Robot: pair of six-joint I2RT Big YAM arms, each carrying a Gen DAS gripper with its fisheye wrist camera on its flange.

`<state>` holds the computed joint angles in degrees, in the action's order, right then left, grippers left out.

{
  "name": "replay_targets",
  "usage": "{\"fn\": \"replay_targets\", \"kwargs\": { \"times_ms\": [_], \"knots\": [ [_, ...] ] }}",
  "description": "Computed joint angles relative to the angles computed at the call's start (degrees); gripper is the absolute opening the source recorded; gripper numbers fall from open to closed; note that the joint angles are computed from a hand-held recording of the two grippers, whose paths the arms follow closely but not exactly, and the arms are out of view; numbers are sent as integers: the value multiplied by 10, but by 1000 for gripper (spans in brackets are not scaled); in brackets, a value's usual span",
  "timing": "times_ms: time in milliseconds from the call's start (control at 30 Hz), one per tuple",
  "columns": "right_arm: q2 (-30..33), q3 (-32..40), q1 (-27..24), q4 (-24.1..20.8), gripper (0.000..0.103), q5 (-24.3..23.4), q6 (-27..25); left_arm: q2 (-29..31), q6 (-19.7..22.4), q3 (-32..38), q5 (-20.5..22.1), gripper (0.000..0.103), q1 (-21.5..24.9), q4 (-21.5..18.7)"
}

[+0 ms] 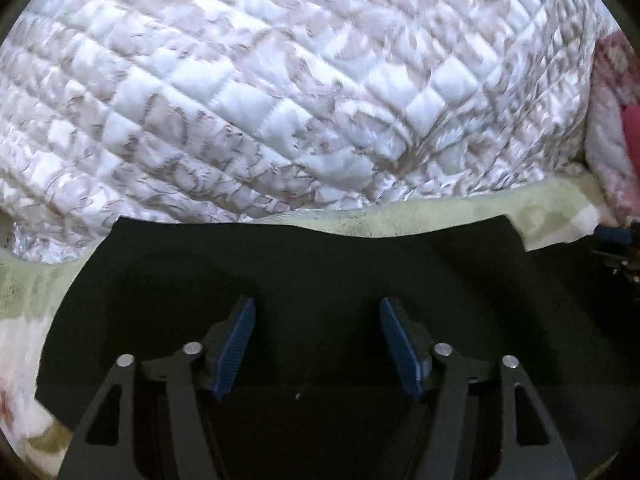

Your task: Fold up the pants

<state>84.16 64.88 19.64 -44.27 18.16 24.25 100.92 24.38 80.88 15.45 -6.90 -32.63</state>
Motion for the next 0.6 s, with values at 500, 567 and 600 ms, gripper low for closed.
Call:
{"fn": "replay_targets", "kwargs": {
  "times_ms": [500, 567, 600],
  "knots": [
    [-85, -20, 77, 9, 7, 86, 18, -76, 16, -65, -38, 4, 3, 66],
    [-119, -28, 110, 4, 7, 110, 40, -112, 8, -83, -7, 4, 21, 59],
    [-131, -28, 130, -1, 7, 123, 53, -133, 4, -93, 12, 4, 33, 54]
  ]
}}
